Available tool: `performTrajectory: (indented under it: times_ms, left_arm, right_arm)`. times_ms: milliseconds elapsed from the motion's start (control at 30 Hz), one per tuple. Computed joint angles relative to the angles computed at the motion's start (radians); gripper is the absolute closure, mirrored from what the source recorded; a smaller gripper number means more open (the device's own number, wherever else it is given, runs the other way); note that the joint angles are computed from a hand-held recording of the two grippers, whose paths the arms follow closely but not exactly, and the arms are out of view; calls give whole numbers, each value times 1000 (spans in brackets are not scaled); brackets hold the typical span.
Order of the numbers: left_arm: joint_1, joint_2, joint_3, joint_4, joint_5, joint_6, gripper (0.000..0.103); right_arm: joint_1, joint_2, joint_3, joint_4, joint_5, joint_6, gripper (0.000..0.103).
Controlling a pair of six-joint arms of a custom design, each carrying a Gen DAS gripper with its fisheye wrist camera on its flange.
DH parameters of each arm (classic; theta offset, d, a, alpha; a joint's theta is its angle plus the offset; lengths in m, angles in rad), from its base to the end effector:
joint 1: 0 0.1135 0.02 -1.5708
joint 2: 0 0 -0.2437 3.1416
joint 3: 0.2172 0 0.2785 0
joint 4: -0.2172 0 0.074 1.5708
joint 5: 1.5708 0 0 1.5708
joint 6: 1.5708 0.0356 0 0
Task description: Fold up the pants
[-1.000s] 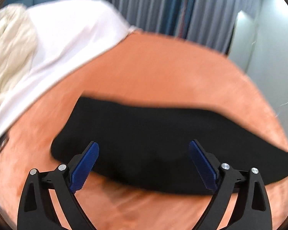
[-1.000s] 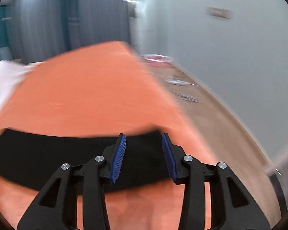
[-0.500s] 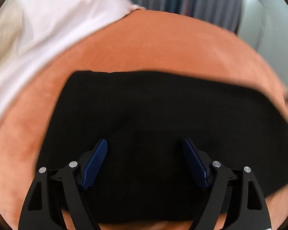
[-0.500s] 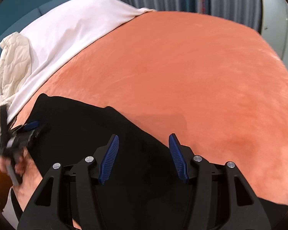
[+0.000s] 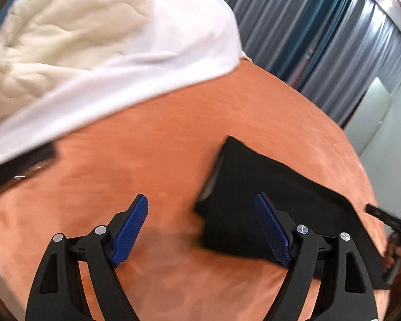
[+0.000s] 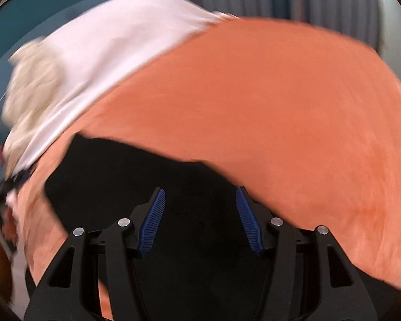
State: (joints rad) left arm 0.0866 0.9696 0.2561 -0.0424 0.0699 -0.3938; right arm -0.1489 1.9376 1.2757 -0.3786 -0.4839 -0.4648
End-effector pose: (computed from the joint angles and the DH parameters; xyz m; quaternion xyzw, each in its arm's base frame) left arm 0.2062 0.0154 0.1067 -0.2048 0.8945 -0.0923 0.3865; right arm 0.4101 -0.0448 0.1302 -0.2094 0.9154 0.1436 0.3124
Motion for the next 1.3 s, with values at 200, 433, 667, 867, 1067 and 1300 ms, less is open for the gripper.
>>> performTrajectory:
  times_ms: [200, 433, 667, 867, 1067, 1300]
  left_arm:
    - [8, -306, -68, -269, -38, 19, 17]
    - [304, -669, -174, -573, 208, 187, 17]
    - [438, -843, -218, -665, 292, 346, 17]
    - [371, -837, -213, -640, 311, 305, 17]
    - [249, -597, -153, -464, 203, 266, 17]
    - [-203, 12, 86, -42, -47, -22, 13]
  right_arm:
    - [462, -269, -332, 147, 199, -163, 30]
    - [771, 78, -45, 96, 549, -99, 98]
    - [701, -191, -222, 463, 667, 92, 98]
    - [818, -6, -272, 373, 586, 76, 78]
    - [456, -344, -483, 311, 120, 260, 53]
    - [-20, -121, -99, -25, -19, 270, 51]
